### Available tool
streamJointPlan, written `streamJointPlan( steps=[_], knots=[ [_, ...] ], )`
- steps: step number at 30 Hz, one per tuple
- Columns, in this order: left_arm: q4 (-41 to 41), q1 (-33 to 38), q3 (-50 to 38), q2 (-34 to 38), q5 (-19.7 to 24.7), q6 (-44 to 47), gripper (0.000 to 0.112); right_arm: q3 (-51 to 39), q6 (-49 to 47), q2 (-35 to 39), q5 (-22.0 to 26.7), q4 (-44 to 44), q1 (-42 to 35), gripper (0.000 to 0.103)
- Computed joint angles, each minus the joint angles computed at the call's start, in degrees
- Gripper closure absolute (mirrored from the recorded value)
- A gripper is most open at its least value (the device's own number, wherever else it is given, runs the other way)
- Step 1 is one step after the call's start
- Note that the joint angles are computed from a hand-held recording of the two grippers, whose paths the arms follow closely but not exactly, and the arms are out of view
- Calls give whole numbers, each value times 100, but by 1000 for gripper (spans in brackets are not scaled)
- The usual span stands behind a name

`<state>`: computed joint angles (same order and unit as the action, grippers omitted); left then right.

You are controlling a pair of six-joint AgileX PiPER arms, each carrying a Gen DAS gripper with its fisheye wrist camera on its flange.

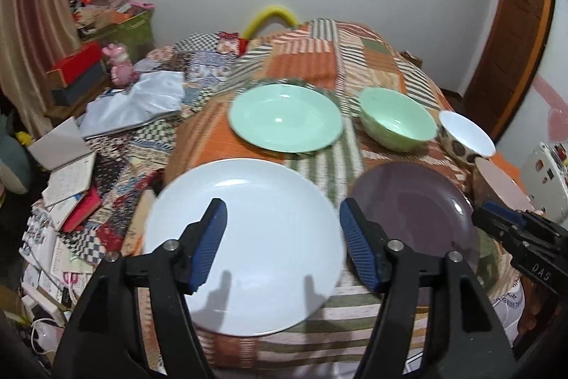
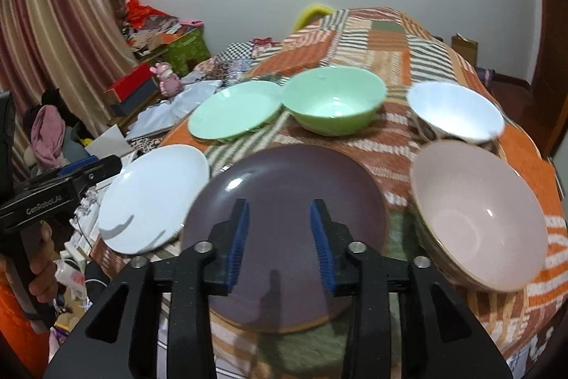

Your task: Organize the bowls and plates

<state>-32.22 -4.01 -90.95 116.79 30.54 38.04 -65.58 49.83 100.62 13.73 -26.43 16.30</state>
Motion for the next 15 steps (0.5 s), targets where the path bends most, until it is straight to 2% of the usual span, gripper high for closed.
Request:
streamJointPlan(
  steps=[2,4,5,15],
  knots=[
    [59,159,-3,-3,-8,-73,43,-211,-108,126,74,31,74,60],
    [157,263,-64,44,22,-202,41,-460,-196,275,159,73,152,49],
    [216,328,-129,91,69,-293,40,-531,-222,320,163,86,169,48],
    [853,846,-1096,778,644,-1119,40,-1823,-2355,1186,620,1875,201,47]
  ],
)
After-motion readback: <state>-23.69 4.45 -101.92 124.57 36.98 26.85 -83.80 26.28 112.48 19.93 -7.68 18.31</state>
